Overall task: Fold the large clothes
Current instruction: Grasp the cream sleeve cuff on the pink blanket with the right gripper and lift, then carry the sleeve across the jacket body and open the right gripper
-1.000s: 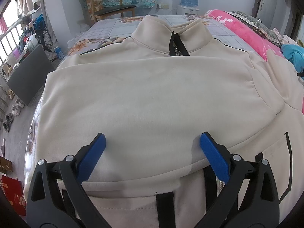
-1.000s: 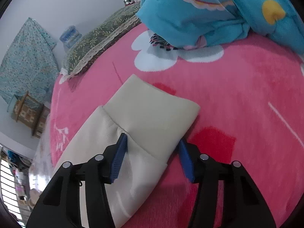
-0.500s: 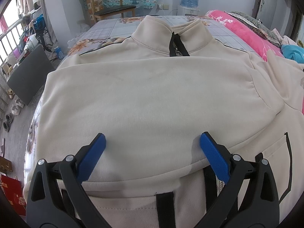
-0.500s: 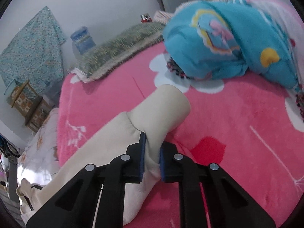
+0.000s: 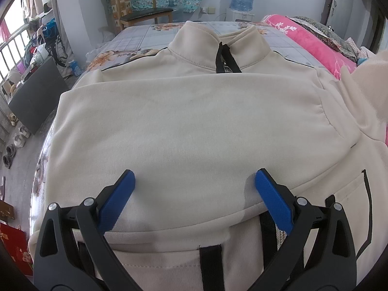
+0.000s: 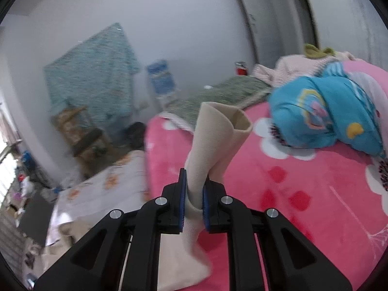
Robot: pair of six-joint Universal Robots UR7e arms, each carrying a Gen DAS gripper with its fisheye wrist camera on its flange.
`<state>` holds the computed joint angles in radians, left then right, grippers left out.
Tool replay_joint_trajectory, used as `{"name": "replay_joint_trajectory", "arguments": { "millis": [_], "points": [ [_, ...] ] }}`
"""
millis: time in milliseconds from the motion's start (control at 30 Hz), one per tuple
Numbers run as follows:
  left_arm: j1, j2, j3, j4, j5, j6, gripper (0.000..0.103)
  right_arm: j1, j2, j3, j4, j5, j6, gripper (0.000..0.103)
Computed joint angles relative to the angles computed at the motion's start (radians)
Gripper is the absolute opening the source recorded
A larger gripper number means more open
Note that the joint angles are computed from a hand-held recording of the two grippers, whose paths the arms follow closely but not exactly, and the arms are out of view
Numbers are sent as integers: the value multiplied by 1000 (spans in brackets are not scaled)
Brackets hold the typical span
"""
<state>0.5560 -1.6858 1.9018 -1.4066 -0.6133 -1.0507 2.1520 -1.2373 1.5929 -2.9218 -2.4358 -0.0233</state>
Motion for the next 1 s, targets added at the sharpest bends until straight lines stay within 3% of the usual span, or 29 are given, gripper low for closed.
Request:
{"name": "replay_joint_trajectory", "arguments": {
  "millis": [267, 533, 700, 833, 867, 933, 1000],
  "points": [
    [0, -2, 1, -3, 1, 3, 96, 87, 56, -23, 41, 122, 61, 12],
    [-3, -5, 5, -6, 0, 2, 96, 109, 113, -18, 85, 236, 152, 12],
    [-9, -16, -2, 19, 5, -51, 96, 112, 151, -21, 93, 263, 188, 11],
    [-65, -112, -3, 69, -19, -104, 95, 131, 192, -25, 64, 266, 184, 11],
    [-80, -133, -7, 97, -19, -120, 94, 136, 204, -33, 60, 266, 183, 11],
    [-122, -185, -28, 201, -15, -180, 75, 151, 235, -45, 47, 277, 180, 11],
    [-138, -228, -40, 248, -31, -204, 63, 171, 272, -62, 38, 281, 165, 11]
  ]
}}
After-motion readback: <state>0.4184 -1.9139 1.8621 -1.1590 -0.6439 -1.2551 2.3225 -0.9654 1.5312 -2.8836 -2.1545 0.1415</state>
